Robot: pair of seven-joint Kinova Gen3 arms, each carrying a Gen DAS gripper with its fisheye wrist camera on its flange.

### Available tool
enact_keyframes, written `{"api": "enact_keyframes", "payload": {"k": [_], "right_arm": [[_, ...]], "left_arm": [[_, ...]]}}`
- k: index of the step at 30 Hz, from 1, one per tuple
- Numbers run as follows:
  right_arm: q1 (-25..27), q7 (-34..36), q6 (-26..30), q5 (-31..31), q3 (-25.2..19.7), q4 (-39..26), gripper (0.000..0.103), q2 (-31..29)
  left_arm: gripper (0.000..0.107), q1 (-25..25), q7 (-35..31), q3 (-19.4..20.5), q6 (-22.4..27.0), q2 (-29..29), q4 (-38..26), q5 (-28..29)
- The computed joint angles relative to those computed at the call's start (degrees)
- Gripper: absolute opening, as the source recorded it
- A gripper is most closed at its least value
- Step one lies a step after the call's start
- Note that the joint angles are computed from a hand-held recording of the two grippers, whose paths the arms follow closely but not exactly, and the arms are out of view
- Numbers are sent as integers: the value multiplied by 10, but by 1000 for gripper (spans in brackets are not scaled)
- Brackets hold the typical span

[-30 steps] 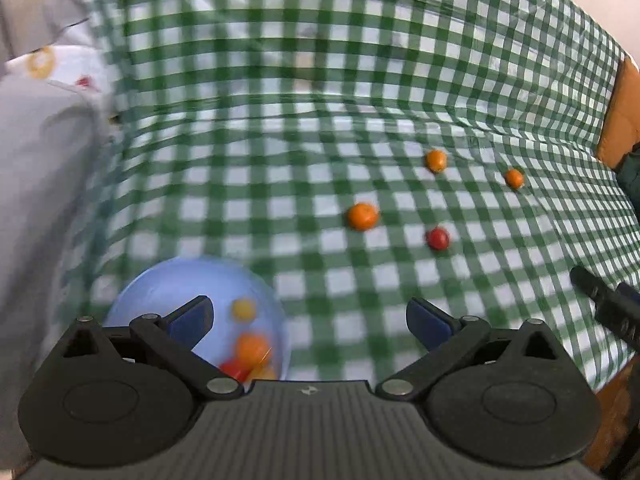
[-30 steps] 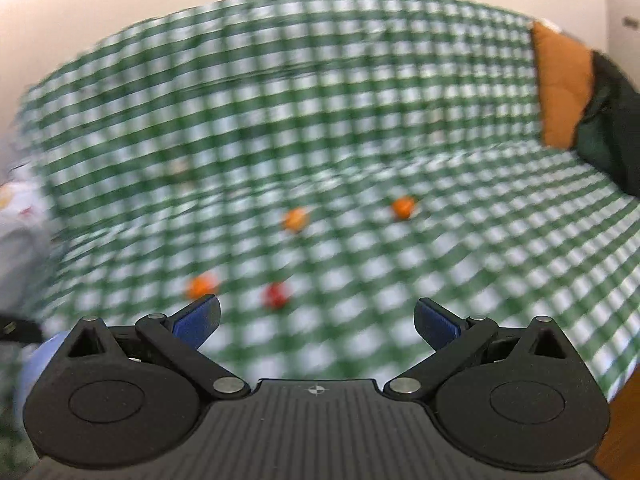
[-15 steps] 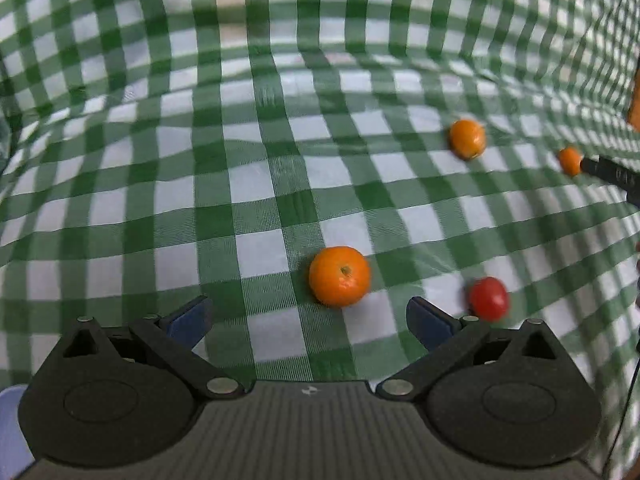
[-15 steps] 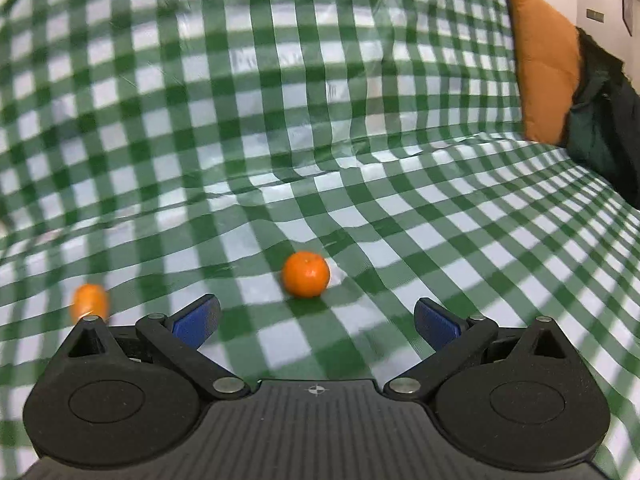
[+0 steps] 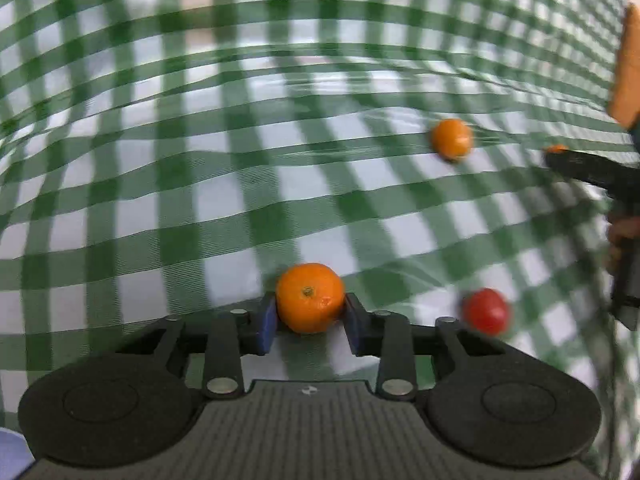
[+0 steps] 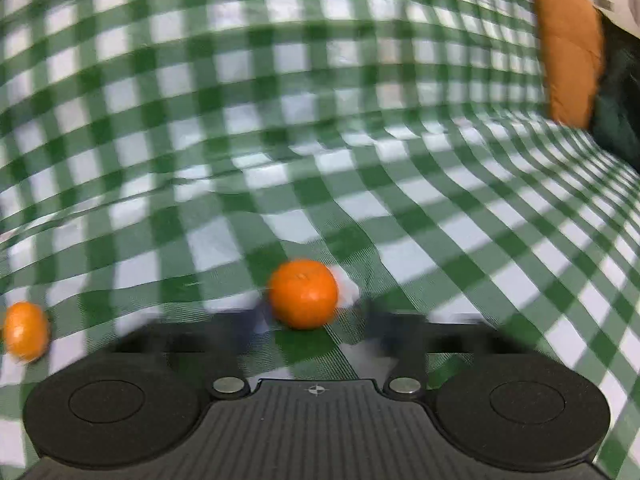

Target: Organize fruits

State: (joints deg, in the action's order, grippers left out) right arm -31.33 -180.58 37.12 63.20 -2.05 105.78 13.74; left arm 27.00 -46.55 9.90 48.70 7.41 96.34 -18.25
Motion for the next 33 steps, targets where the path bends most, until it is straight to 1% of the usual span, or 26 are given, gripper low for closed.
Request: {"api": "enact_keyframes", "payload": {"k": [1, 2, 3, 4, 5, 6, 7, 8, 9, 12, 14, 15, 16, 18, 20, 23, 24, 26, 29, 32, 33], "right_arm": [[10, 22, -3, -15, -9, -2, 36, -3], [28, 38, -7, -21, -28, -2, 36, -7], [42, 47, -1, -21, -48, -2, 36, -9], [53, 52, 12, -20, -68, -3, 36, -11], [65, 51, 24, -18, -91, -1, 36, -16], [70, 47, 28, -15, -105, 5, 36, -24], [66, 44, 29, -12, -110, 15, 36, -36], [64, 40, 30, -9, -119, 24, 36, -50], [53, 40, 32, -13, -119, 33, 36, -64], [-8, 49, 40, -42, -104, 58, 36, -118], [-57, 62, 71, -72, -104, 60, 36, -156], [-76, 70, 95, -88, -109, 55, 36, -171], [-89, 75, 118, -99, -126, 52, 36, -189], [-100, 85, 165, -115, -178, 40, 36, -218], [-110, 76, 211, -115, -231, 26, 36, -238], [-135, 56, 281, -122, -310, -4, 36, -257], [-141, 45, 304, -127, -337, -18, 36, -259], [-153, 23, 351, -143, -390, -53, 36, -258], [-169, -31, 421, -157, -470, -109, 36, -239], [-189, -87, 491, -142, -548, -155, 36, -208], [-192, -94, 514, -138, -574, -172, 36, -196]], "left_arm": [[38, 2, -13, -6, -13, -7, 7, 13], [38, 14, -17, -17, -16, -12, 10, 17], [38, 35, -14, -31, -10, -16, 9, 11], [38, 48, -2, -35, -4, -21, 11, -3], [38, 52, 12, -28, -1, -29, 14, -17], [38, 44, 23, -12, 4, -39, 17, -27], [38, 26, 30, 11, 8, -49, 21, -29], [38, 14, 28, 23, 12, -58, 18, -23], [38, 12, 30, 27, 19, -69, 19, -16], [38, 9, 44, 50, 45, -111, 24, -10], [38, 7, 58, 73, 70, -146, 26, -15], [38, 4, 64, 86, 87, -165, 25, -14], [38, 2, 64, 96, 103, -183, 25, -10], [38, -5, 75, 126, 143, -221, 20, -13], [38, -12, 80, 149, 181, -257, 13, -3], [38, -21, 78, 168, 245, -312, -6, 27], [38, -25, 79, 174, 258, -326, -9, 37], [38, -31, 80, 183, 288, -358, -15, 60], [38, -42, 73, 195, 341, -403, -30, 89], [38, -59, 68, 197, 384, -447, -44, 111], [38, -65, 66, 196, 394, -463, -47, 116]]}}
